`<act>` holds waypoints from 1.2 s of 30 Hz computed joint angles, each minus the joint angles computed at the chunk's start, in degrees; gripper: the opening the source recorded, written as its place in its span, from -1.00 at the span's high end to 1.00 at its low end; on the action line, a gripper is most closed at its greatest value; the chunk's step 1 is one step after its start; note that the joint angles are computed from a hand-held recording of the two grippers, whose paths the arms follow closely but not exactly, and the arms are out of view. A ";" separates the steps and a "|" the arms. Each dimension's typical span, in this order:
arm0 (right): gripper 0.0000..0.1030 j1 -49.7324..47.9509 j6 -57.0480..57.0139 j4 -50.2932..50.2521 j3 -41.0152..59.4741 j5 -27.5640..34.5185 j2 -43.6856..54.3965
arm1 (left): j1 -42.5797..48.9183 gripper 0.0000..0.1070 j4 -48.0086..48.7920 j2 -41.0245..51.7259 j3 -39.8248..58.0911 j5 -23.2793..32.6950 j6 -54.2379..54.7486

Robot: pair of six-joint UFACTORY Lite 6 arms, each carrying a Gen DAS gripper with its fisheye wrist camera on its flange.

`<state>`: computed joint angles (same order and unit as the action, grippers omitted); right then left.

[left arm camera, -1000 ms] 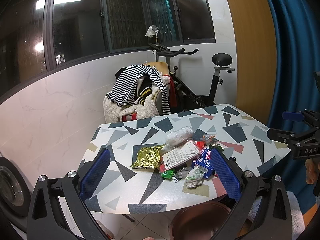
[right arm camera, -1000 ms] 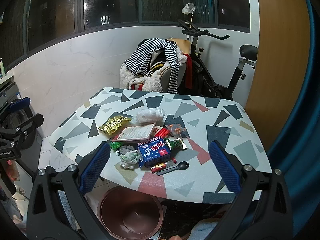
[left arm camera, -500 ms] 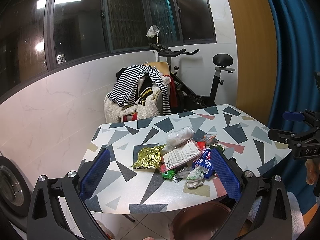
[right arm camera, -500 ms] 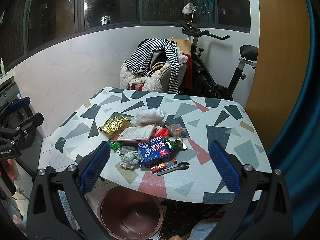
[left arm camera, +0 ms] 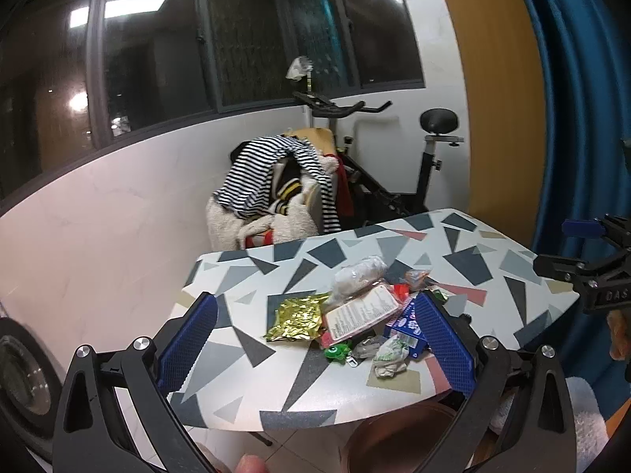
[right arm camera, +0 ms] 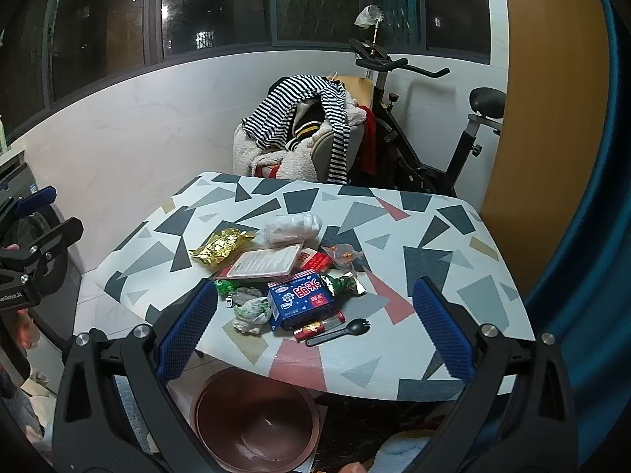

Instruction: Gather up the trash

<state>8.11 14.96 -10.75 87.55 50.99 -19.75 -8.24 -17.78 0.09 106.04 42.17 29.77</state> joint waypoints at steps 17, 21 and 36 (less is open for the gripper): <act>-0.89 -7.98 -7.55 14.49 -15.30 -10.40 2.55 | 2.43 -0.83 -10.60 4.60 -12.22 -9.89 17.25; -0.89 -9.01 -10.49 18.06 -17.69 -12.79 4.70 | 3.69 -0.83 -13.67 7.63 -11.75 -10.34 18.96; -0.89 -10.68 -9.36 15.86 -21.60 -17.33 13.85 | 5.09 -0.83 -20.41 13.07 -15.89 -18.34 25.25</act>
<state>-2.57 5.60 5.12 65.95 33.66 -5.90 -3.15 -38.19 13.16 90.15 23.83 55.02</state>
